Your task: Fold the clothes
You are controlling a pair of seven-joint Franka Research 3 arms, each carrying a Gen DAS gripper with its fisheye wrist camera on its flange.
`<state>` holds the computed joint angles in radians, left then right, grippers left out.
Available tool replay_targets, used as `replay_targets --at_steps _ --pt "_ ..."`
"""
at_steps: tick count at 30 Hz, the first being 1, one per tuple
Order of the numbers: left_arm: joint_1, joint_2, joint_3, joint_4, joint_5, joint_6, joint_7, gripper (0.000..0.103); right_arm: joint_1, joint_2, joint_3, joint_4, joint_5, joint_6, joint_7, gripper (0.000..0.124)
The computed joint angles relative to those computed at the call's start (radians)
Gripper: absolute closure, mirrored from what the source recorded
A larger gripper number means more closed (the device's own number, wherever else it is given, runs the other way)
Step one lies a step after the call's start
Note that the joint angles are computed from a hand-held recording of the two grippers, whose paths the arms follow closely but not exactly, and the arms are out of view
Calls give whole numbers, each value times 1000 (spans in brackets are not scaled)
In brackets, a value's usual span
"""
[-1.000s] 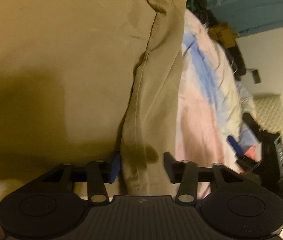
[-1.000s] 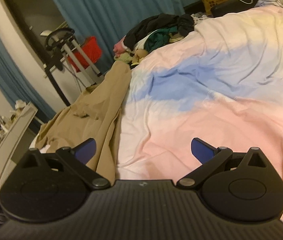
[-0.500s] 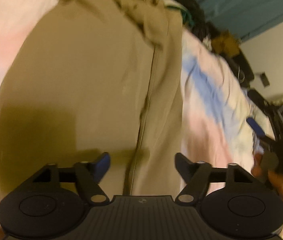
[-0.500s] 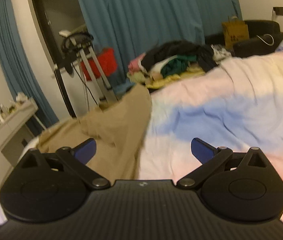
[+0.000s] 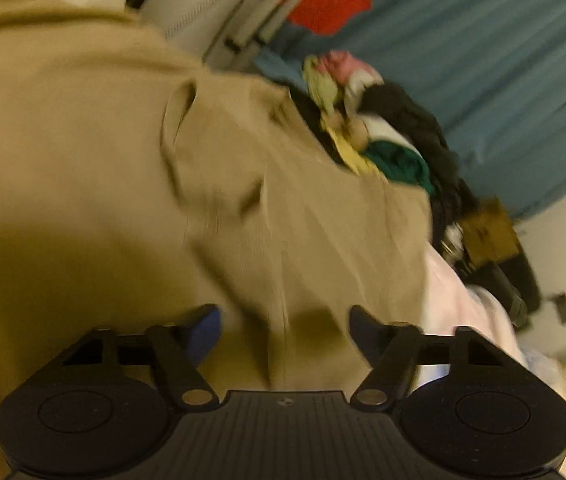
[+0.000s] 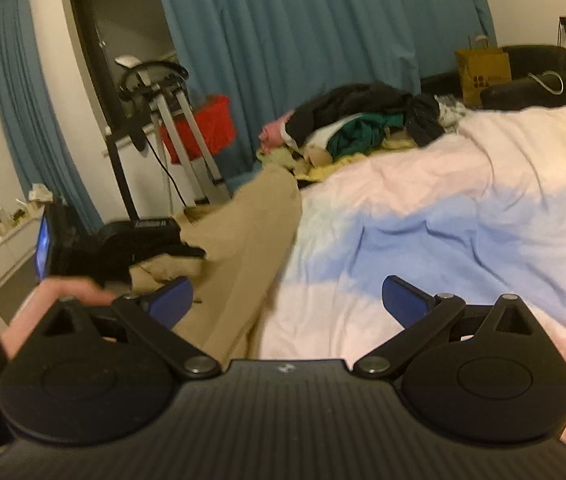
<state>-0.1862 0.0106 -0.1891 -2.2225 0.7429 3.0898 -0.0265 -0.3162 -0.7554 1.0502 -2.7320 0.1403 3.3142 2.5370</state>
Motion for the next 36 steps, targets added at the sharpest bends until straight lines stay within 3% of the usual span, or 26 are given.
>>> replay_targets --at_steps 1,2,3,7,9,12,13,16,21,25,28,32,36 --pt "1 17 5 28 51 -14 -42 83 -17 24 12 7 -2 4 2 21" --pt "4 23 9 38 38 -14 -14 99 -33 45 25 14 -2 9 6 21" --pt "3 25 13 56 42 -29 14 99 -48 63 36 19 -1 16 9 21" --pt "-17 19 19 170 361 -243 -94 99 -118 101 92 40 5 34 13 21" --pt "-18 32 11 196 394 -293 -67 97 -142 112 113 49 3 42 8 21" --pt "6 18 6 135 125 -214 193 86 -155 126 129 55 3 48 -3 21" --pt "5 -15 4 96 91 -207 232 78 -155 130 130 55 4 51 -7 21" --pt "2 -126 -17 -9 57 -216 315 53 -144 116 125 51 14 60 -16 21" --pt "-20 -433 -82 -228 7 -250 417 35 -109 55 108 37 33 64 -26 21" --pt "-71 -693 -144 -353 -77 -334 459 19 -57 -12 82 14 45 60 -35 21" --pt "-139 -869 -157 -442 -160 -370 472 7 31 -81 43 -30 56 34 -29 21" --pt "-240 -1056 -178 -525 -256 -474 506 3 178 -188 -26 -85 47 -57 -4 21" --pt "-293 -1147 -209 -554 -297 -576 541 1 256 -293 -54 -92 12 -155 45 21"
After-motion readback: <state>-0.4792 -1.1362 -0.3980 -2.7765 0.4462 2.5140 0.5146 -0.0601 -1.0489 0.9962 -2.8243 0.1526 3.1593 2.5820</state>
